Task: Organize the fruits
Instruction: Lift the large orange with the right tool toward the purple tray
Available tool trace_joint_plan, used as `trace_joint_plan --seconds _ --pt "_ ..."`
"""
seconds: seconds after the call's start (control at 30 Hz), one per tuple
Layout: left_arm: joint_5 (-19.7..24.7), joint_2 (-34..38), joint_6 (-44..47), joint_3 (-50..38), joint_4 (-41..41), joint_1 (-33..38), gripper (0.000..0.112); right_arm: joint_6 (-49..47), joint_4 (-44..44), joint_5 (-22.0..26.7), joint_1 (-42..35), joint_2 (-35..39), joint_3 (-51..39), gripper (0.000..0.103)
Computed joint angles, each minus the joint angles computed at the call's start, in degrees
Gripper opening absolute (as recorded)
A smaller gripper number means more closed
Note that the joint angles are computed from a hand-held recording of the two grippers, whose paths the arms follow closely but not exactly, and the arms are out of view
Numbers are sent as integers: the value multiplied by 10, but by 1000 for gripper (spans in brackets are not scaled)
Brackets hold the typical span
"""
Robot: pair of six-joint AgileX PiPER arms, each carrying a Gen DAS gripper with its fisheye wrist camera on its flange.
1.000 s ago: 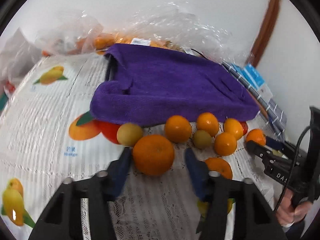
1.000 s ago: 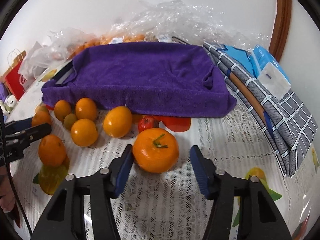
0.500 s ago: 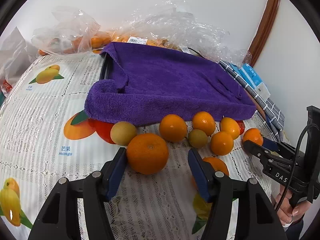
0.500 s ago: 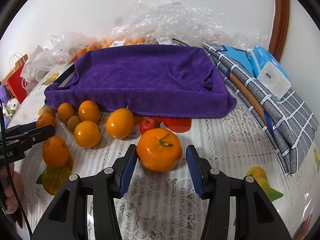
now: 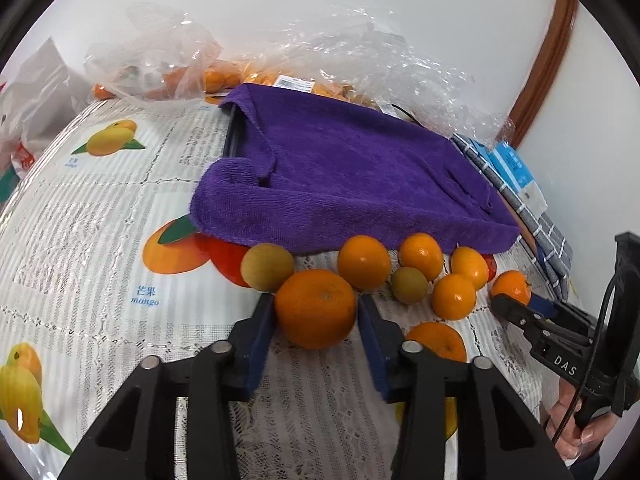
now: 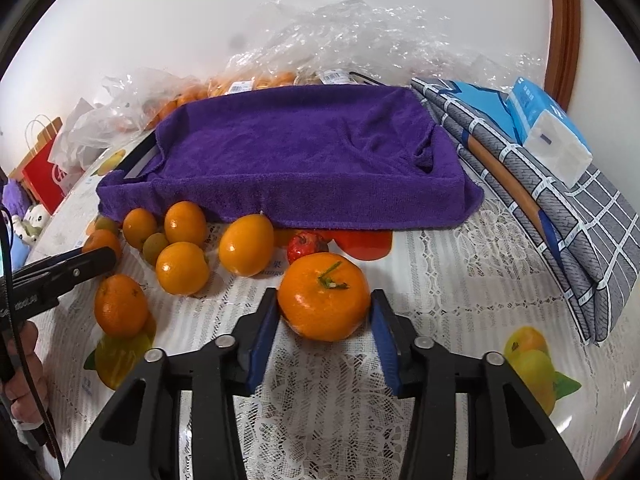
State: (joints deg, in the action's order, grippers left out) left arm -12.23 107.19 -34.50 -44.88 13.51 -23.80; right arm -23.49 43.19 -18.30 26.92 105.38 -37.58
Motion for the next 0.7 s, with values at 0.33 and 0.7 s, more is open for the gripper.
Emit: trace_joint_plan --seconds 0.33,0.7 --pt "-56 -16 -2 34 4 1 38 123 -118 -41 -4 -23 38 44" --pt "-80 -26 35 49 -49 3 38 228 -246 -39 -28 -33 54 44"
